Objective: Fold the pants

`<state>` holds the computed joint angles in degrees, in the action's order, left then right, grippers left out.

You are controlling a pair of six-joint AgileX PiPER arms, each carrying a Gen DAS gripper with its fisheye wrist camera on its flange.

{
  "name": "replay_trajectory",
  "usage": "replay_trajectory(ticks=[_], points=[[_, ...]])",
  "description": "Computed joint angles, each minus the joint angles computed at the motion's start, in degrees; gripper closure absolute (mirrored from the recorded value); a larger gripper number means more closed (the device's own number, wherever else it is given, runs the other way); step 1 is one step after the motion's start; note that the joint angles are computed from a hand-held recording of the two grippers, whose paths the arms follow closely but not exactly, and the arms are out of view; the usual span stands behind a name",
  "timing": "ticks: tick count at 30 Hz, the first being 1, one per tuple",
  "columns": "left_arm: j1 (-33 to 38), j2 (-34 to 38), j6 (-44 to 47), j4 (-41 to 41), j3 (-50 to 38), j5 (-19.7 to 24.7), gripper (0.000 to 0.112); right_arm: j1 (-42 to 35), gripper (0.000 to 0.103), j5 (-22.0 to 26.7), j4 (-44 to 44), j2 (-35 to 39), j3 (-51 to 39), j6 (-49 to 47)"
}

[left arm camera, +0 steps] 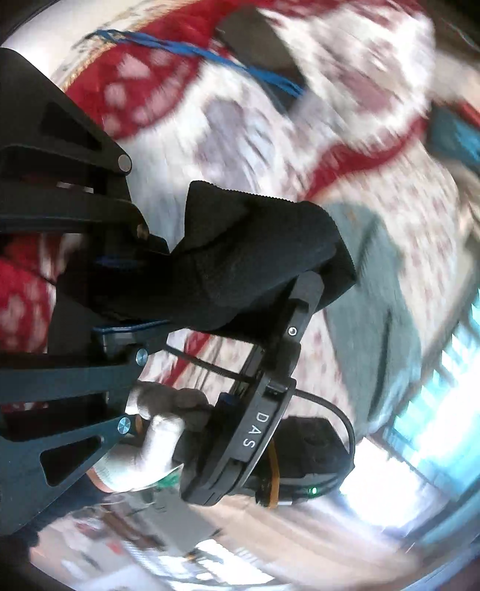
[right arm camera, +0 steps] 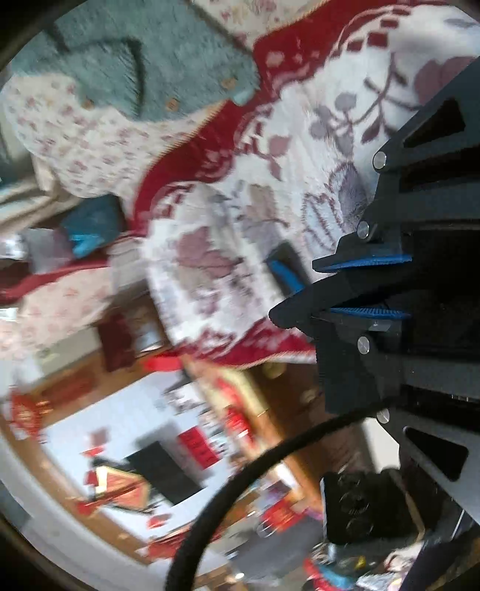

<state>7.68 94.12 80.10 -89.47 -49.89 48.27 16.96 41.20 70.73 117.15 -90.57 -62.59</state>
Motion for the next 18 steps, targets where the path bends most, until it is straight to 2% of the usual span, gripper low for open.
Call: replay_trajectory(ticks=[4,7,9,12,15,18], points=[[-7.2,-6.4,2.0,0.1,1.6,1.0,0.091,-6.3,0.086,1.0,12.7,-15.9,19.3,-13.1],[-15.7,-9.0,2.5,0.1,2.1,-3.4,0.091,-14.2,0.086,3.7,18.8,-27.1,32.9,-20.0],[-21.8,-9.1,2.0,0.4,2.0,-6.4,0.091,-21.4,0.086,7.5,20.8,-32.6,40.7,-22.6],[-30.1,-7.8,-0.1,1.2,1.6,-10.8,0.091,-33.3,0.086,14.1,21.0,-37.5,50.5,-25.4],[-37.9,-4.4,-1.3,1.3,0.6,-16.5,0.091,-45.6,0.086,20.5,19.7,-37.8,58.5,-28.9],[-44.3,1.4,-4.8,2.6,-2.0,-21.9,0.091,-53.8,0.086,20.8,18.0,-34.8,63.3,-33.4]])
